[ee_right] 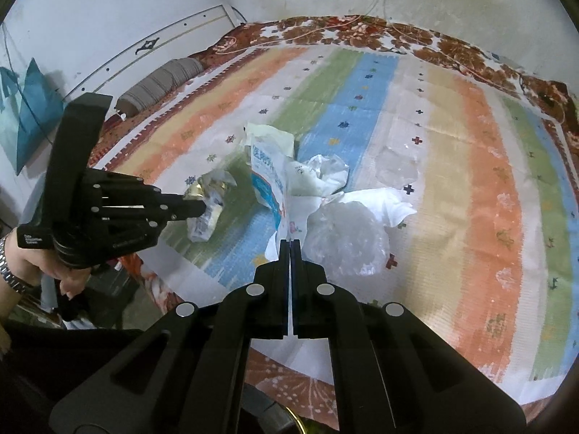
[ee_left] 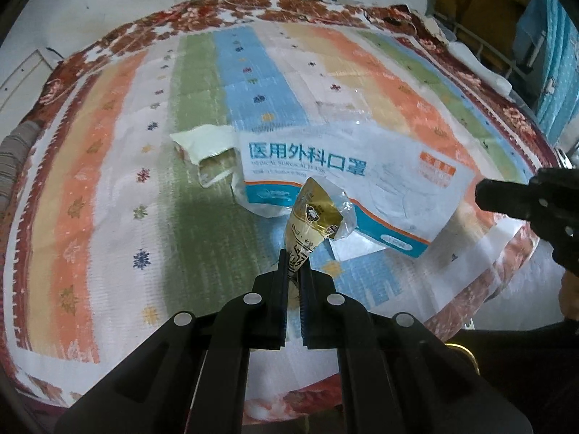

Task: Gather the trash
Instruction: 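Lift the gold foil wrapper with the left tool and carry it toward the bin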

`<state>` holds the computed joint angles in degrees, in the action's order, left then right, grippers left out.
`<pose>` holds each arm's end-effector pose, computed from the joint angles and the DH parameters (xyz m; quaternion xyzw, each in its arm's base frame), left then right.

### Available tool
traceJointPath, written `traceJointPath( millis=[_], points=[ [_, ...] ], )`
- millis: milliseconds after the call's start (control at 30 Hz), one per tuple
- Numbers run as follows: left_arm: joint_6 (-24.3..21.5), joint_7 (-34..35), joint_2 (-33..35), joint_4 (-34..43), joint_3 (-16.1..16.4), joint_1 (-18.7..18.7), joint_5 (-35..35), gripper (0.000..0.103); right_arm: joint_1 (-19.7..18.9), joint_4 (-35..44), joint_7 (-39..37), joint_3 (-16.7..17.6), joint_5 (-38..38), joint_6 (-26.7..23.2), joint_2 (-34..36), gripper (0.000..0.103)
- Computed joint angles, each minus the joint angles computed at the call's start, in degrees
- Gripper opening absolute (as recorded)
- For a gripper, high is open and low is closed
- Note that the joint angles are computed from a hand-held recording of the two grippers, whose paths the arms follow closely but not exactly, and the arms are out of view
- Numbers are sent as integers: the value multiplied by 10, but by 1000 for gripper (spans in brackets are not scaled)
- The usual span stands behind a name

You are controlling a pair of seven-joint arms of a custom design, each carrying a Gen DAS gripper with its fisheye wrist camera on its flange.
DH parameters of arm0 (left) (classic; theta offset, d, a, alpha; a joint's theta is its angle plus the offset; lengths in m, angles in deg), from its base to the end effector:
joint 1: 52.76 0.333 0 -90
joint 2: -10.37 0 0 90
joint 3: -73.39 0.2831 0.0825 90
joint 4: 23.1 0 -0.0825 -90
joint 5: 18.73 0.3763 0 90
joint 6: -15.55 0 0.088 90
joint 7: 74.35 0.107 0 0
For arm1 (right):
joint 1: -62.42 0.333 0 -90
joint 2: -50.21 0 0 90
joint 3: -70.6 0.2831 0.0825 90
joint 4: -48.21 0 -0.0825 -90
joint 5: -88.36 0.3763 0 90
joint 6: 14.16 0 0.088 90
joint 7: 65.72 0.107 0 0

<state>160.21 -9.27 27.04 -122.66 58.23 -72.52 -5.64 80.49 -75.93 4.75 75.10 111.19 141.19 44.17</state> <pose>0.5497 -0.3679 0.4420 -0.5750 0.7770 -0.2286 0.1157 0.5189 0.2019 0.4843 -0.7914 0.5080 -0.1201 0.3182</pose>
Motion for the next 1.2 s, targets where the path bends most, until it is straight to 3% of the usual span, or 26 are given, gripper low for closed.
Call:
traceJointPath(
  millis=[200, 567, 1133, 1200],
  points=[
    [-15, -74, -24, -9, 11, -13, 36, 4, 6, -35, 10, -1, 9, 8, -47, 0],
    [6, -142, -79, -47, -4, -19, 42, 4, 11, -98, 33, 6, -3, 14, -124, 0],
    [43, -175, -126, -91, -17, -27, 39, 4, 28, -187, 71, 17, -18, 24, -233, 0],
    [48, -178, -131, -96, -19, -29, 38, 4, 44, -200, 64, 4, -3, 22, -250, 0]
  ],
)
